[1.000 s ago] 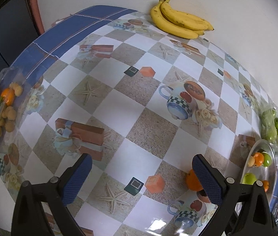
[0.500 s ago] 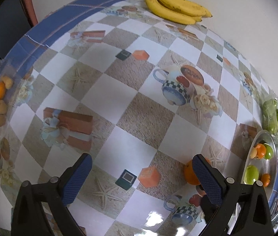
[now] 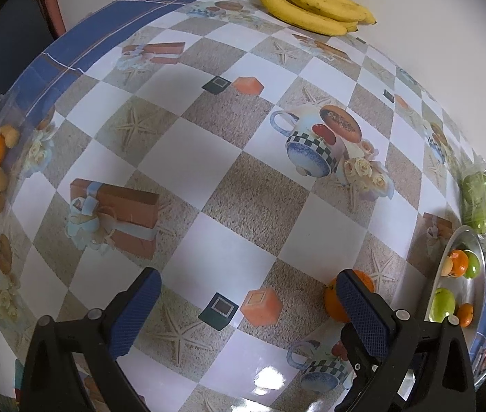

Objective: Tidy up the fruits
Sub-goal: 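Lower the left tool over the orange while the right tool approaches the dark plum, then close the right tool on the dark plum while the left tool grasps the orange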

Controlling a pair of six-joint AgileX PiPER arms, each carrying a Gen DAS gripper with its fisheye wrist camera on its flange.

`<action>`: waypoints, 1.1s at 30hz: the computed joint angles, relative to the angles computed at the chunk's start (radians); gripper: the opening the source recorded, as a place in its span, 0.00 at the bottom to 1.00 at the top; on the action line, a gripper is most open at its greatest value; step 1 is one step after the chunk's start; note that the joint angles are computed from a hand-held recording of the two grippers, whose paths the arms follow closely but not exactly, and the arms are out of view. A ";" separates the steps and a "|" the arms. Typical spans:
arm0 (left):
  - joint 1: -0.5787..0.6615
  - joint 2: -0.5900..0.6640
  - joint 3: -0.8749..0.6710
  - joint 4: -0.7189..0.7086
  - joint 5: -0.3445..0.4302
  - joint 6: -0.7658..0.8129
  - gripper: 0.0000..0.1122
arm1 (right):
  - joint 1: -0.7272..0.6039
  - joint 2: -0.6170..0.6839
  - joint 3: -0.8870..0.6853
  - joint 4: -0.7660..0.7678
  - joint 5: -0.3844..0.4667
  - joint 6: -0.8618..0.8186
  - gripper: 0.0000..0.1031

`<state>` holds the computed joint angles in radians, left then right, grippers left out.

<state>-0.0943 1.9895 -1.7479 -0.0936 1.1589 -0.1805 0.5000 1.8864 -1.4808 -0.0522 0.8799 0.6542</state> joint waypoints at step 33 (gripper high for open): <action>-0.020 -0.002 -0.001 -0.007 -0.020 0.042 0.91 | -0.063 -0.053 0.068 0.108 -0.067 -0.033 0.24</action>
<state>-0.1147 1.9872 -1.7494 -0.1008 1.1393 -0.1387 0.4371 1.8337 -1.4128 0.0561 0.8130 0.6209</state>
